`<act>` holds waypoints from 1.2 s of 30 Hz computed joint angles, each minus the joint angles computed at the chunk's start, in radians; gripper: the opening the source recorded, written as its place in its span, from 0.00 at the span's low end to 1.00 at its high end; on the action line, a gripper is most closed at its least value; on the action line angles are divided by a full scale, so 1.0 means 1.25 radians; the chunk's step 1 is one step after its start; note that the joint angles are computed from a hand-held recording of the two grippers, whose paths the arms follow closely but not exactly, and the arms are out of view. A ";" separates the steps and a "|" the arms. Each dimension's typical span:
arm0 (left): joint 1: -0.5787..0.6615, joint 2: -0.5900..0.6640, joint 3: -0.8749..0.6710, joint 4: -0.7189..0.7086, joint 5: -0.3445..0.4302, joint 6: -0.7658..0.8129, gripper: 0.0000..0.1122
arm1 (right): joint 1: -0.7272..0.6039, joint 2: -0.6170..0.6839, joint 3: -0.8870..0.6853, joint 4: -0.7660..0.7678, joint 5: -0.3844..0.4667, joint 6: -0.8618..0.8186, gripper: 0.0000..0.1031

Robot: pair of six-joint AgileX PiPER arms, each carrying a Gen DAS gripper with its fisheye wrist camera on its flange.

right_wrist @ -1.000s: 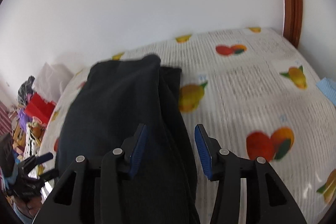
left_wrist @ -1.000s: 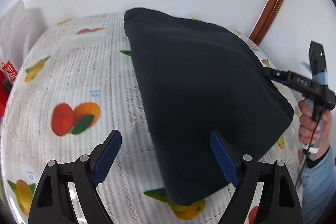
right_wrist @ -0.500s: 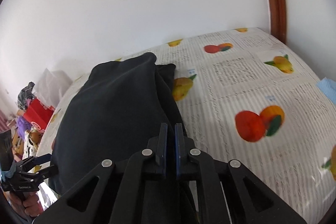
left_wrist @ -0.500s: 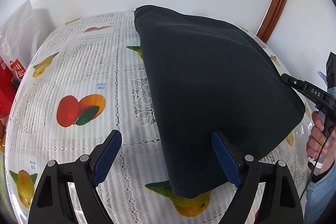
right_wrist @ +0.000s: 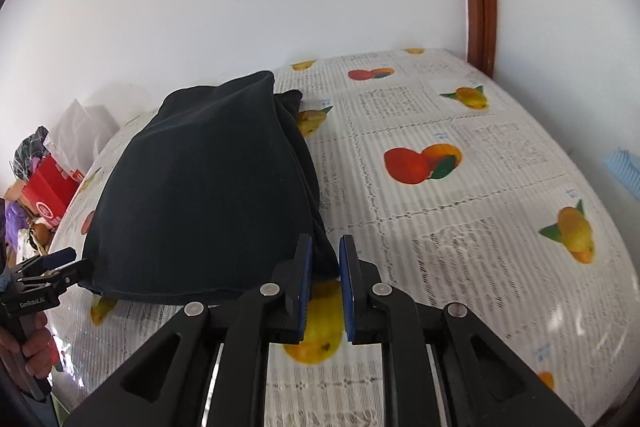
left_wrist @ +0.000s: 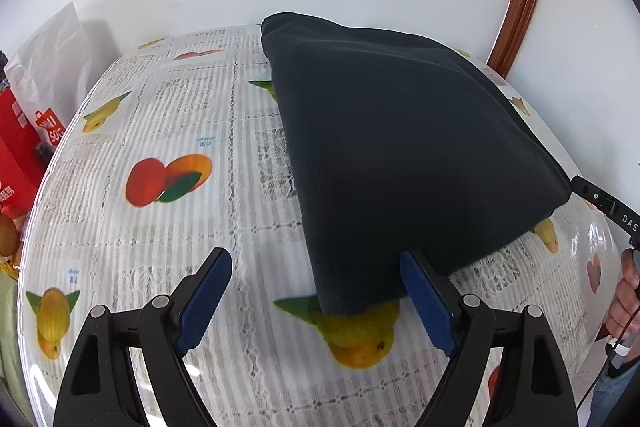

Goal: Fold small clothes

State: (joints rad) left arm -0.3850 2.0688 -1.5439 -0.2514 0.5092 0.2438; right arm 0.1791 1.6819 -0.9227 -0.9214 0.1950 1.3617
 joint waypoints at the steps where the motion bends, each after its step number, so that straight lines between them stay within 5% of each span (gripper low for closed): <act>1: 0.000 -0.010 0.017 0.011 -0.006 -0.009 0.76 | 0.008 -0.006 0.006 -0.007 0.006 0.007 0.17; 5: -0.006 -0.039 0.070 0.084 -0.019 -0.070 0.76 | 0.041 0.025 -0.016 0.088 0.071 -0.093 0.18; 8: -0.011 -0.034 0.088 0.137 -0.022 -0.128 0.75 | 0.070 0.057 -0.027 0.041 0.147 -0.029 0.18; 14: -0.015 -0.022 0.081 0.115 -0.035 -0.144 0.75 | 0.069 0.051 -0.006 0.019 0.072 0.007 0.22; 17: -0.019 -0.049 0.099 0.188 -0.057 -0.236 0.75 | 0.085 0.069 -0.041 0.034 0.116 -0.003 0.22; 23: -0.019 -0.149 0.168 0.142 -0.069 -0.188 0.75 | 0.130 -0.041 -0.006 -0.004 0.196 0.080 0.23; 28: -0.045 -0.271 0.230 0.190 -0.068 -0.260 0.76 | 0.240 -0.134 -0.025 0.013 0.351 0.082 0.56; 36: -0.126 -0.489 0.377 0.411 -0.062 -0.485 0.84 | 0.438 -0.220 -0.042 0.035 0.580 0.120 0.76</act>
State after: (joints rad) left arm -0.5428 1.4571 -1.0727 0.2625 0.4312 -0.3627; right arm 0.7270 1.4072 -0.9752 -0.8780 0.9196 1.5115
